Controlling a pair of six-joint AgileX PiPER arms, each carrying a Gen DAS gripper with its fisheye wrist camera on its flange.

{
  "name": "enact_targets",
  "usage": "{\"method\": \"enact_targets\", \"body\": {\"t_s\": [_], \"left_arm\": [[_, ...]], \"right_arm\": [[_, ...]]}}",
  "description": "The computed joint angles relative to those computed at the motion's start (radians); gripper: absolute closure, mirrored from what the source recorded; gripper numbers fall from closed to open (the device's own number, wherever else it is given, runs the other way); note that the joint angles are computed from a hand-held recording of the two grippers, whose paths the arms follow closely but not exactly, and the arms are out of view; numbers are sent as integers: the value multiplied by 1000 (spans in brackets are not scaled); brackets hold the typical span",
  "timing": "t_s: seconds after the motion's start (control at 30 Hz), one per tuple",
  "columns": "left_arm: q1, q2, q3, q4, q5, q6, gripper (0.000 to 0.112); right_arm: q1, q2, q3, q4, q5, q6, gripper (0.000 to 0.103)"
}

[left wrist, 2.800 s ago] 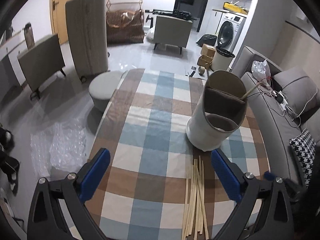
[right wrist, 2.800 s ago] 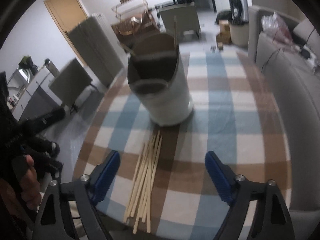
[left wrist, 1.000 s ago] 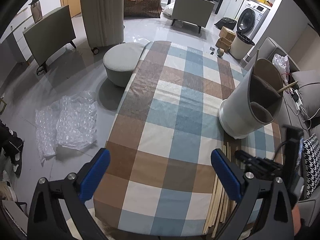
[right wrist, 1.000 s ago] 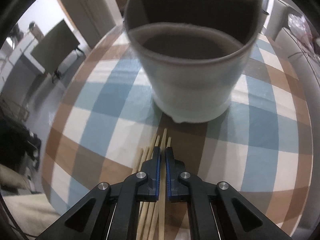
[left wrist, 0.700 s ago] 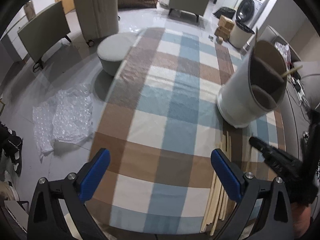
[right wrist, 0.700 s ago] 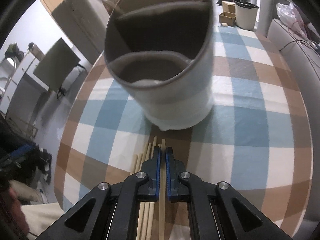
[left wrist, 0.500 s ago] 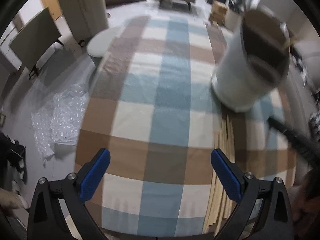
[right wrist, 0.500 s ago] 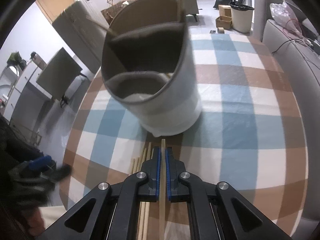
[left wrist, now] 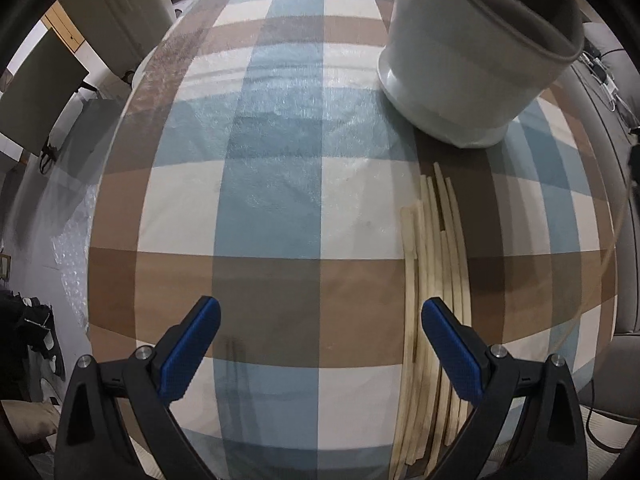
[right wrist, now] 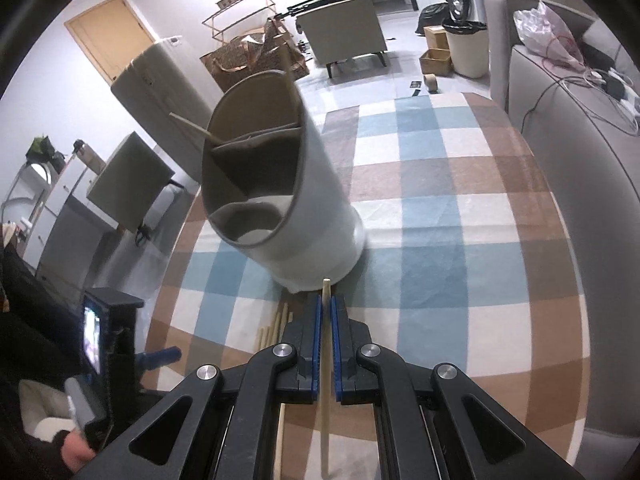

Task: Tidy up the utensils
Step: 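Close the left gripper on a wooden stick while the right gripper holds its stick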

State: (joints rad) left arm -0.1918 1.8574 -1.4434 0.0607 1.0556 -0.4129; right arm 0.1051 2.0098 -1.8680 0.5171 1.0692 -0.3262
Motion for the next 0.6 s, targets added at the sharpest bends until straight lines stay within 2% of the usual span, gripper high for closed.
{"method": "enact_targets", "body": {"t_s": [0.6], "left_arm": [[-7, 25, -24, 15, 68, -43, 14]], "right_arm": [[-63, -13, -8, 71, 22, -51, 99]]}}
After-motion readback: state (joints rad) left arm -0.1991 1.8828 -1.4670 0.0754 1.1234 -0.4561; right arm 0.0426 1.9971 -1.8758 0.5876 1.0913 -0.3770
